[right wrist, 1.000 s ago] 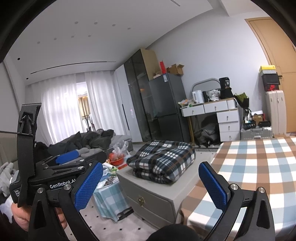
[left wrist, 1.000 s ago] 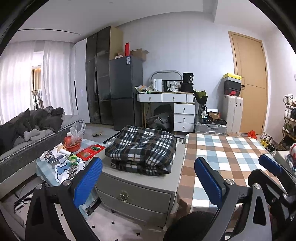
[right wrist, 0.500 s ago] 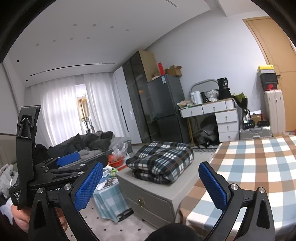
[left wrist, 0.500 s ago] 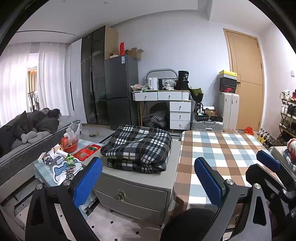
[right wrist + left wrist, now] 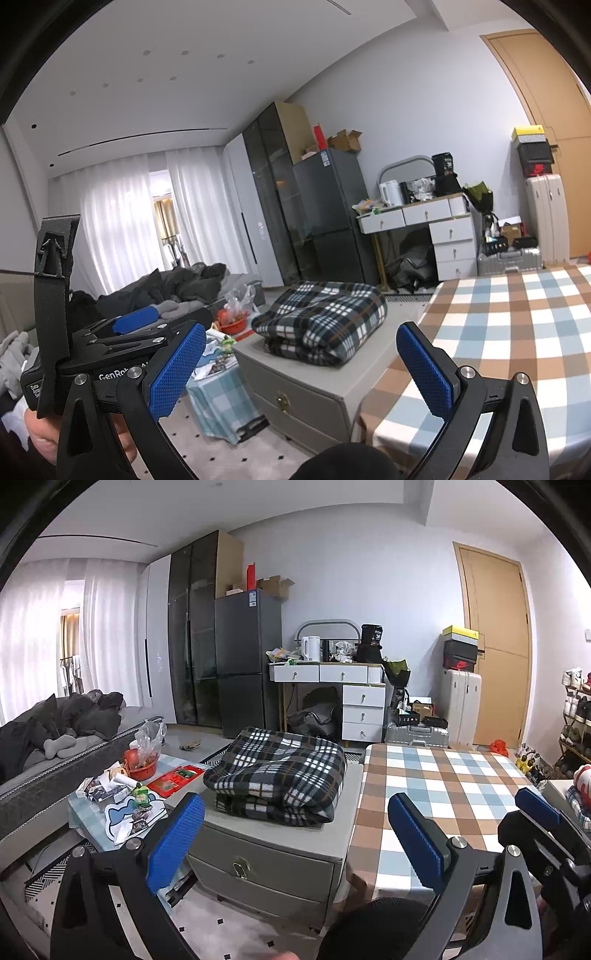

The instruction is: Fold large clothes

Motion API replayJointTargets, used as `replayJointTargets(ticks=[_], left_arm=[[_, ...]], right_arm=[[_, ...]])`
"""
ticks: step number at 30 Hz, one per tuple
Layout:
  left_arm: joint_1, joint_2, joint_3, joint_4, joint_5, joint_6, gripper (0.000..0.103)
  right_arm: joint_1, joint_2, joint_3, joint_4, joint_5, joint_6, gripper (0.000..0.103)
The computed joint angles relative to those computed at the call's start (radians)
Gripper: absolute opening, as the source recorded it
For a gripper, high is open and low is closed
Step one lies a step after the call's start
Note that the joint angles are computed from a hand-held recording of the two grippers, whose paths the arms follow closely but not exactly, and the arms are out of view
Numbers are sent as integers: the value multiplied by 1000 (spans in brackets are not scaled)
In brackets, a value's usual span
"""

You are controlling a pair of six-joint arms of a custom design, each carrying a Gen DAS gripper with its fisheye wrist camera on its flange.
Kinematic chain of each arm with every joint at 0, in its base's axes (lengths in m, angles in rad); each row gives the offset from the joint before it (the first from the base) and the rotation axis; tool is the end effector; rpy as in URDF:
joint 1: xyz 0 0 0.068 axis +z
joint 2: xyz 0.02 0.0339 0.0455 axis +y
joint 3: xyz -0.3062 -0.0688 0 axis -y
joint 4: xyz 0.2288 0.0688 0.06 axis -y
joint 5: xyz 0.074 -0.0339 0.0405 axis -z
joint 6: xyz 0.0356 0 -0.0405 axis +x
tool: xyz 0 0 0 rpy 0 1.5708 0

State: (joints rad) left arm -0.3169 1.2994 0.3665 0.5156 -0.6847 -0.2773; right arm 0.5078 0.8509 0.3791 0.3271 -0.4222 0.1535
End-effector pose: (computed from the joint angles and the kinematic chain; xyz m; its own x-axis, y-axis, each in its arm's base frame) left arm 0.2115 -0.0457 0.2192 -0.2861 -0.1293 -0.9494 -0.4017 0.9158 -0.0037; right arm 0.1280 0.0879 0.2778 -0.2465 0.0224 -0.9689 -0.7692 0.6036 0.2097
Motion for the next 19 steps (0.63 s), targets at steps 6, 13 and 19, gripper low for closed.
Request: replayJointTargets(ticks=[6,13,19], left_arm=[[-2,11,8,-12,3,-3,98],[-19,17,2,-2,-20,5,98],[-12,67,5,55,-24,30,98]], right_arm=[[15,2,-6,9,16,2,103],[28,2,-8,12,31,7,103],[34,27,-41,70,38,26,103]])
